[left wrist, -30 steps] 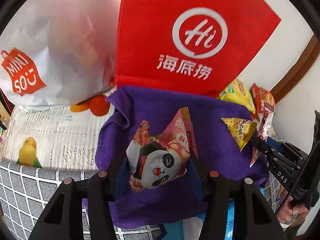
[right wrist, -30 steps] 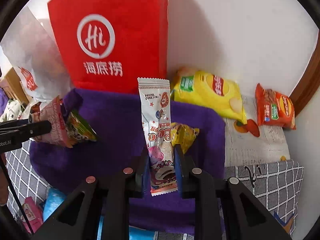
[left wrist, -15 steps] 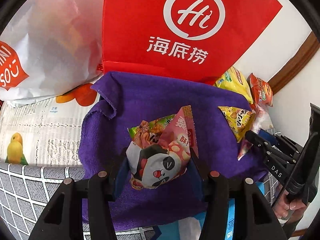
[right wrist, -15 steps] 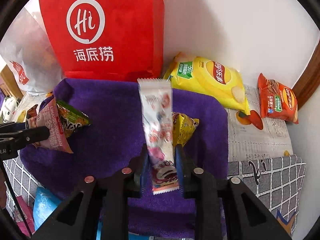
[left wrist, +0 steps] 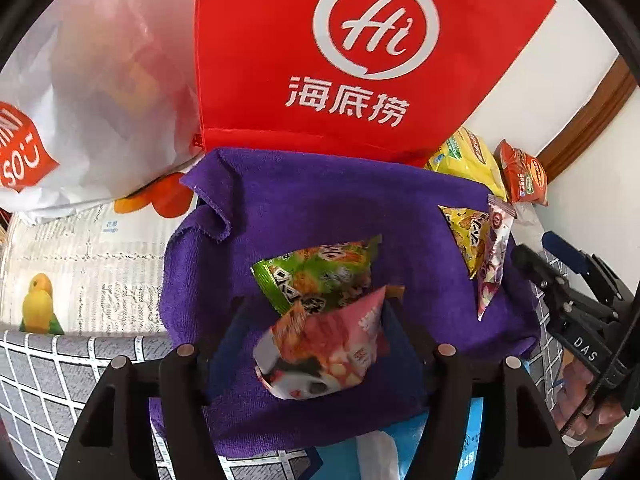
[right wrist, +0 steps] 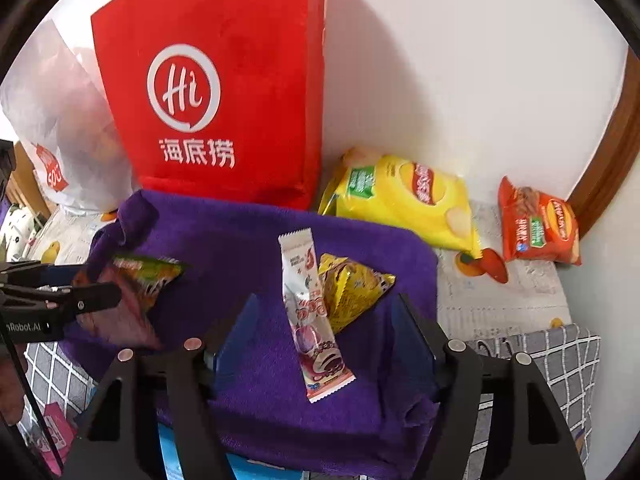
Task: Organize snacks
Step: 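Open the left gripper over the towel dropping the panda bag while the right releases the stick snack, then withdraw both grippers from the towel back toward the snack pile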
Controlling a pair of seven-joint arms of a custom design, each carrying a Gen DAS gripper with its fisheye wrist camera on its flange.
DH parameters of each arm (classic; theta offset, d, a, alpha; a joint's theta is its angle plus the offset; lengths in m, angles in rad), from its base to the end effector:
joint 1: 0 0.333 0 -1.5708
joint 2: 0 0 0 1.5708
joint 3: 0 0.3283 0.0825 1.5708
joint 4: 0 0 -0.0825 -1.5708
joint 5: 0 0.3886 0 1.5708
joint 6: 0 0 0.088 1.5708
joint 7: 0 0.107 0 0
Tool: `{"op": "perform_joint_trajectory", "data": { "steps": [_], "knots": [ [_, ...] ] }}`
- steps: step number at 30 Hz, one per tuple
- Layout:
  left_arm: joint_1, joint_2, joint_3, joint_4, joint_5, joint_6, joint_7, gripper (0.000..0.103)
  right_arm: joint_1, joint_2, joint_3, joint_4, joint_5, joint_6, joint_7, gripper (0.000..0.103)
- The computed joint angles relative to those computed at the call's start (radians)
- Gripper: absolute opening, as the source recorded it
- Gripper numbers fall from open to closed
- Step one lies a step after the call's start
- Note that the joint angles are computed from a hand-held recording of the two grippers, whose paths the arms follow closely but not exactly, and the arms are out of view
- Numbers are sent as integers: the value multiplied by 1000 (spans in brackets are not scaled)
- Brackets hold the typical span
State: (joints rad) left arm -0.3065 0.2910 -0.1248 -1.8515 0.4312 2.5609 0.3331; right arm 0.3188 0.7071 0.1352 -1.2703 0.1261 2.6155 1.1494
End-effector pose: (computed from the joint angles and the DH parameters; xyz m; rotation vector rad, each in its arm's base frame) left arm 0.6067 -0.2787 0.4214 -2.4336 1.4312 -0.6194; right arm 0.7337 0.3178 0.4204 -2.3076 1.0374 -0.4243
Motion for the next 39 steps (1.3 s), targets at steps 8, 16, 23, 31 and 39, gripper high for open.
{"op": "perform_joint_trajectory", "data": {
  "steps": [8, 16, 23, 31, 39],
  "knots": [
    [-20, -52, 7, -16, 97, -26, -59, 67, -15, -50, 7, -64, 31, 92, 20, 69],
    [-27, -103, -15, -22, 232, -32, -138, 67, -22, -184, -11, -232, 11, 203, 101, 69],
    [-42, -135, -41, -12, 325, -47, -180, 67, -74, -321, 19, -390, 42, 202, 85, 70],
    [-49, -166, -68, -3, 327, -68, -173, 67, -64, -476, -28, -581, 42, 228, 150, 70],
    [-48, -200, -93, -13, 315, -59, -161, 67, -59, -591, -61, -736, -29, 333, 237, 70]
  ]
}}
